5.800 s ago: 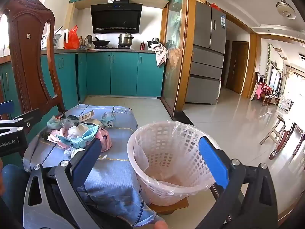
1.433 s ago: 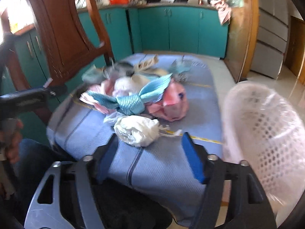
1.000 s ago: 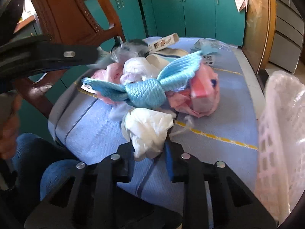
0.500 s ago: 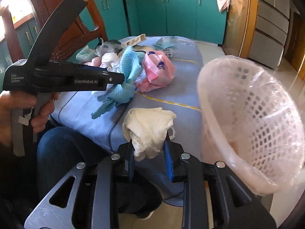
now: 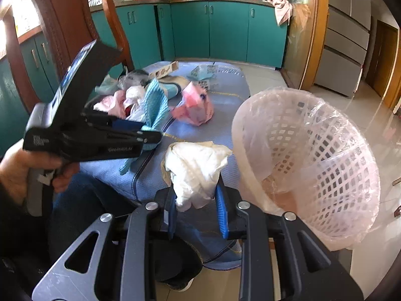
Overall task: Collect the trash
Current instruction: 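Carry both items over the white basket and open both grippers to drop them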
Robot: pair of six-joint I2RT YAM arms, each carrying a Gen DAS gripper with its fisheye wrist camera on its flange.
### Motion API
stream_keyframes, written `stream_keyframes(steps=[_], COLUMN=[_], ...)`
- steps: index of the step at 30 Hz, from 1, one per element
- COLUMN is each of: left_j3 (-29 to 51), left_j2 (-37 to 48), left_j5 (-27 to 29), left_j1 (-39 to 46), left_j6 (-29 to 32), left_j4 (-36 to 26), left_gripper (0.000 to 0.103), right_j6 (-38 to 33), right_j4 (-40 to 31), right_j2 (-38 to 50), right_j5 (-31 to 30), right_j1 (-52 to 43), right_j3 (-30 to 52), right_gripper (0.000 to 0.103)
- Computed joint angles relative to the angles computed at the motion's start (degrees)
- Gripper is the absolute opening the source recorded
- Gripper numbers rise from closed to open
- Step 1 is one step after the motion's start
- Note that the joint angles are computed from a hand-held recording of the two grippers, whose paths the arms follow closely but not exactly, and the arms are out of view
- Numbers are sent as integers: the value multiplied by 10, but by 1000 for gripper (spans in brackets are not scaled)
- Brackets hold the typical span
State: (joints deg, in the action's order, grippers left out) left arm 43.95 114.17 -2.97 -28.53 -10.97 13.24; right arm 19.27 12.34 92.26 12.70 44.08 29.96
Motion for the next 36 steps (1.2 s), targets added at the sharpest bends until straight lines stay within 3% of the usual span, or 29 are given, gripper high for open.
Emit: stream_keyframes(steps=[6, 13, 15, 18, 21, 28, 29, 30, 32, 33, 36], left_j3=[-67, -93, -69, -20, 41, 194, 194, 206, 215, 210, 178], left_j2=[-87, -206, -201, -169, -116, 11, 17, 29, 41, 41, 27], left_j5=[-39, -44, -31, -21, -3, 43, 44, 50, 40, 30, 22], left_j1=[-14, -42, -56, -85, -113, -146, -156, -159, -164, -164, -152], left_j6=[-20, -24, -23, -19, -22, -19, -18, -13, -19, -26, -43], left_j4=[43, 46, 39, 23, 11, -44, -40, -43, -40, -28, -6], left_gripper=[28, 28, 28, 28, 28, 29, 30, 36, 58, 74, 76], right_j6=[-4, -24, -33, -26, -20, -36, -33, -31, -18, -14, -17], right_j4=[0, -11, -6, 30, 26, 59, 58, 57, 59, 63, 72], right_j2=[-62, -178, -179, -180, -152, -147, -151, -150, -153, -155, -155], right_j5=[45, 74, 79, 10, 24, -25, -25, -26, -23, -24, -36], right_j1=[-19, -119, -147, -231, -260, -330, -331, -334, -337, -340, -343], right_j3=[-25, -69, -77, -101, -97, -120, -122, -120, -124, -126, -131], right_gripper=[27, 27, 27, 27, 28, 29, 31, 41, 60, 61, 61])
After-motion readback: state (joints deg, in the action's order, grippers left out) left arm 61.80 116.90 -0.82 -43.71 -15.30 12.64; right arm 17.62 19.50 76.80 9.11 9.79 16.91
